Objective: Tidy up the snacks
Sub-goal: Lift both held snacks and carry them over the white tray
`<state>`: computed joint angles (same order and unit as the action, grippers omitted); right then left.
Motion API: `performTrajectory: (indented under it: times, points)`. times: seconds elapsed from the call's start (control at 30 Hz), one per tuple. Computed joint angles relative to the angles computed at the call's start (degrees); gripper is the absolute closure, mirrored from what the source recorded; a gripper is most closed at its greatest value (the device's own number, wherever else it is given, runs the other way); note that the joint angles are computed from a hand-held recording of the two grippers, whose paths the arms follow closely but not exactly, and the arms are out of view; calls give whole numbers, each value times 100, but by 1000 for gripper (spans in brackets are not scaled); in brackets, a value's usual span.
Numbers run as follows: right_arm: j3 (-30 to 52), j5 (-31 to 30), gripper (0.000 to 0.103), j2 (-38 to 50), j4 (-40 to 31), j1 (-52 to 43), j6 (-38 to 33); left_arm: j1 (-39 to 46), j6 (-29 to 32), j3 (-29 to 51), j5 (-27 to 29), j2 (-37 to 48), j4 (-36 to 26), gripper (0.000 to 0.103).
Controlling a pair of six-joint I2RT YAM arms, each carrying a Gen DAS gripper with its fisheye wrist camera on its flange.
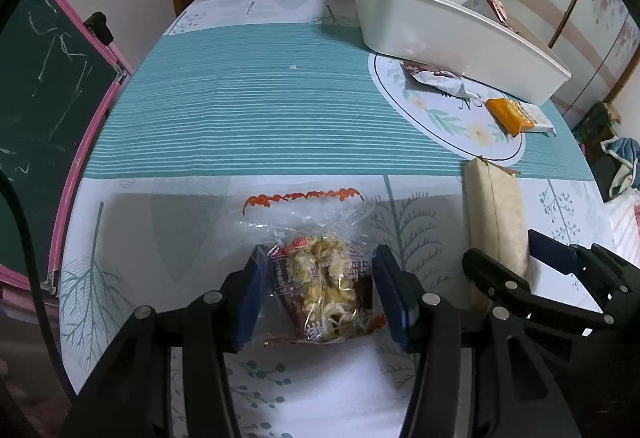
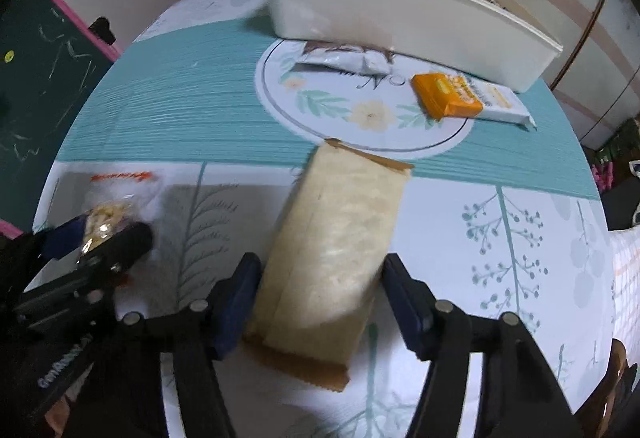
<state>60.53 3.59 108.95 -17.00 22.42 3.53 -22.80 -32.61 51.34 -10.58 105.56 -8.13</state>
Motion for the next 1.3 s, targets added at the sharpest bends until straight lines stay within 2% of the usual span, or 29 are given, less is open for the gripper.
performTrajectory:
  times: [0.27,0.3,0.43,0.63,0.77,1.0,1.2,1.3]
  points:
    - [-523,-643,44,-530,282,-383,-241,-166,-81,93,-41,-176,-253,53]
    - [-607,-682,47,-672,331,-412,-269,-208,-81,130,-65,-234,-300,53]
    - [-913,-837,48,-1246,575,-594,-374,-431,1,375,-368,-445,-528,53]
    - [-904,-1243,48,-1704,828,-1020,-413,-645,279,1130,-622,-540,-972,53]
    - [-592,-1554,48,-1800,862,-1408,-426,-687,514,1814,-682,-414,-1286,53]
    - [455,-1892,48,-1626,824,-2002,-511,-571,1099,3731,-723,280,-2145,53]
    - [1785,-1906,48,-1076,581,-2124,-608,-466,1714,5989,-897,1278,-3032,53]
    - [2562,-1843,48,-710,428,-2125,-675,-410,2109,7483,-1132,2008,-3460,53]
